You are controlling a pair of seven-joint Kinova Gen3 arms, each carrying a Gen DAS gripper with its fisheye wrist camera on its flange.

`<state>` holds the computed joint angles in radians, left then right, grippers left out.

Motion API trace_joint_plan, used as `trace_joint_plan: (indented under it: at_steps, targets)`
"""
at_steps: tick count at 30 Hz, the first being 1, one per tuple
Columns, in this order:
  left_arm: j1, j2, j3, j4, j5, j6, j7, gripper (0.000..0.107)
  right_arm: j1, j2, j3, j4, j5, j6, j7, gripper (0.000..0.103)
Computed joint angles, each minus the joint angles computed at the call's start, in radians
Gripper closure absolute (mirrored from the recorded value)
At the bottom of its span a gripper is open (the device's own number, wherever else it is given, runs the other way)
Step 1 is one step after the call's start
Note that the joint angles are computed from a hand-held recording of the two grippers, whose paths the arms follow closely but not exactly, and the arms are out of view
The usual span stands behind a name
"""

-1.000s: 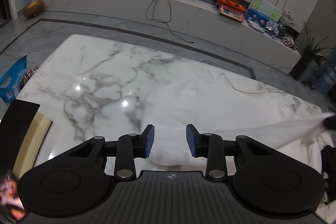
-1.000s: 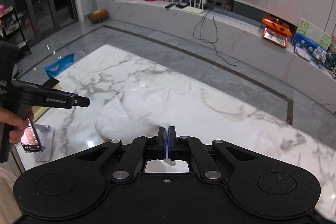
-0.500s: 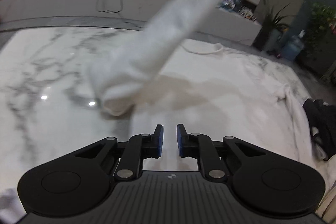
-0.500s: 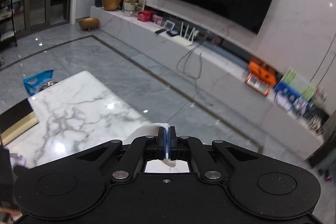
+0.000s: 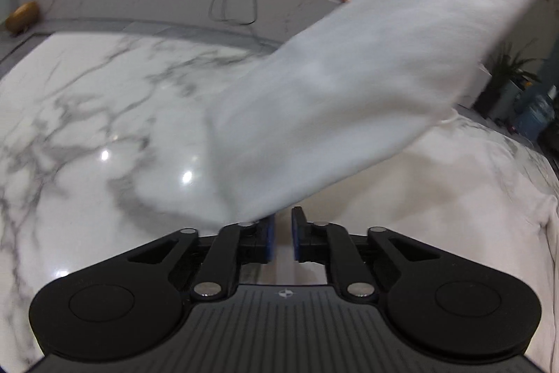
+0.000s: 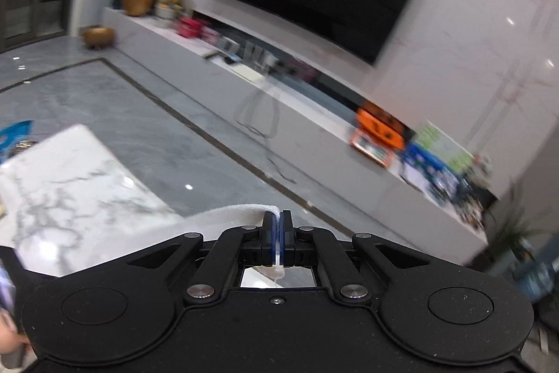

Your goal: Fold clothes

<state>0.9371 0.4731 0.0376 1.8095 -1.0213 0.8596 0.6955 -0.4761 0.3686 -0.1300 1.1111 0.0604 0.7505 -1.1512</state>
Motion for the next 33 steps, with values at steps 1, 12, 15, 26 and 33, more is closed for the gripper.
trace_joint_plan:
  at_steps: [1, 12, 15, 26, 33]
  targets:
    - [-0.001, 0.002, 0.003, -0.006, 0.009, 0.01, -0.009, 0.104, -0.001, 0.017, 0.02, -0.007, 0.015, 0.012, -0.021, 0.102]
    - [0.004, 0.053, 0.009, -0.141, 0.135, 0.148, -0.171, 0.105, 0.08, 0.244, 0.104, -0.12, 0.069, 0.172, -0.171, 0.102]
    - [0.007, 0.051, 0.001, -0.141, 0.142, 0.145, -0.181, 0.105, 0.119, 0.321, 0.092, -0.197, 0.032, 0.253, -0.173, 0.102]
    - [0.003, 0.053, 0.004, -0.187, 0.185, 0.162, -0.29, 0.088, 0.228, 0.418, 0.047, -0.241, -0.106, 0.295, -0.14, 0.078]
    - [0.079, 0.009, -0.008, -0.197, 0.098, 0.211, -0.26, 0.07, 0.336, 0.412, -0.002, -0.211, -0.238, 0.267, -0.129, 0.077]
